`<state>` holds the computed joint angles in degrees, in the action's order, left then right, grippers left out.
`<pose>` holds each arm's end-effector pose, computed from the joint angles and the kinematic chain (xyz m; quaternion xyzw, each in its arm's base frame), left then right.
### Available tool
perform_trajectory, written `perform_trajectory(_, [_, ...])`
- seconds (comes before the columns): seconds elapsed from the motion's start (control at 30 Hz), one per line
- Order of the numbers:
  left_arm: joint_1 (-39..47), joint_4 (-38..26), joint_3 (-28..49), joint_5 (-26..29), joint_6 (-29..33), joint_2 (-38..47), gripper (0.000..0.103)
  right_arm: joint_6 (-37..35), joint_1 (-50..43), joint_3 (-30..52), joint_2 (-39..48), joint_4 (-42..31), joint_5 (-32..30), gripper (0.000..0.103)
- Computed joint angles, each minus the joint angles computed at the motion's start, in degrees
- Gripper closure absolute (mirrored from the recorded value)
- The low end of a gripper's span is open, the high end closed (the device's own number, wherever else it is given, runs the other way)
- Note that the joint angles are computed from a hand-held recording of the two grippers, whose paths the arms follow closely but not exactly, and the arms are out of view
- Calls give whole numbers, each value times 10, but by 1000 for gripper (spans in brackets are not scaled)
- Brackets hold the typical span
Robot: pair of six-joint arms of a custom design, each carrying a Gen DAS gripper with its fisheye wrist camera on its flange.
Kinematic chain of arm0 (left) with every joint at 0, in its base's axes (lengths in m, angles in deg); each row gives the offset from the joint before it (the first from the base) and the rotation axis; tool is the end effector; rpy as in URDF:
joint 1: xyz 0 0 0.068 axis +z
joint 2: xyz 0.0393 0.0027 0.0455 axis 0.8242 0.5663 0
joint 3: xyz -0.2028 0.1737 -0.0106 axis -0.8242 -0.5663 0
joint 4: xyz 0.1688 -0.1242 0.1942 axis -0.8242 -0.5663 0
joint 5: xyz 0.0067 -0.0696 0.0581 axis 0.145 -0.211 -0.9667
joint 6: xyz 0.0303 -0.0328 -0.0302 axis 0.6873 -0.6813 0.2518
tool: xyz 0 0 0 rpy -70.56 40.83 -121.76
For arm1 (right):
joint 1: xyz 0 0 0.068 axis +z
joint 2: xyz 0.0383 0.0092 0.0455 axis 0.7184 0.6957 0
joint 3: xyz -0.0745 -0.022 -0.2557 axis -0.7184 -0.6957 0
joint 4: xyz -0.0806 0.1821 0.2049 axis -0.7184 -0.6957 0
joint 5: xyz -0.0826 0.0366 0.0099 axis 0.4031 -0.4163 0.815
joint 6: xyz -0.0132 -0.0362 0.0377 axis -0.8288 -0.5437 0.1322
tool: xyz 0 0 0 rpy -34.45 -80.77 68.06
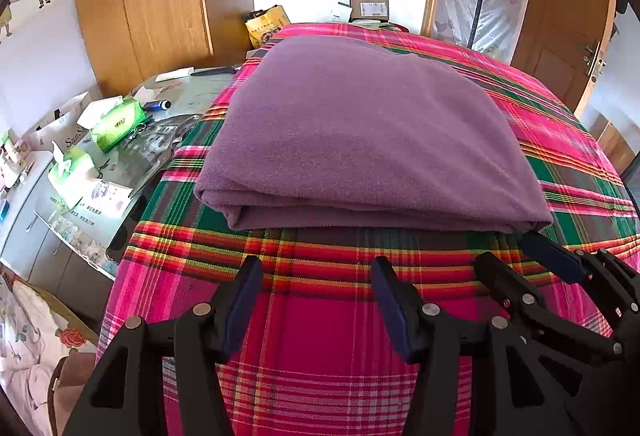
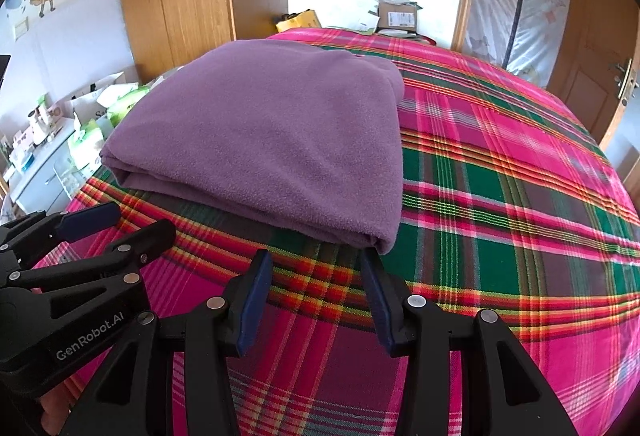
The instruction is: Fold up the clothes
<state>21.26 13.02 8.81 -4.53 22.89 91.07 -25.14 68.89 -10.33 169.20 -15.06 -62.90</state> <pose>0.2502 -0.1592 0.1135 0.0623 0.9429 -0.0334 0.3256 0.2481 0.0959 0.0849 -0.0251 0.9334 0.0023 0.3580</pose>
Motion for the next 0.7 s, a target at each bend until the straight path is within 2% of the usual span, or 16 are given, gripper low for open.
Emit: perform_trajectory(0.7, [6,4,3,2,1,5,47,1,1,-1,-3,-2,0,55])
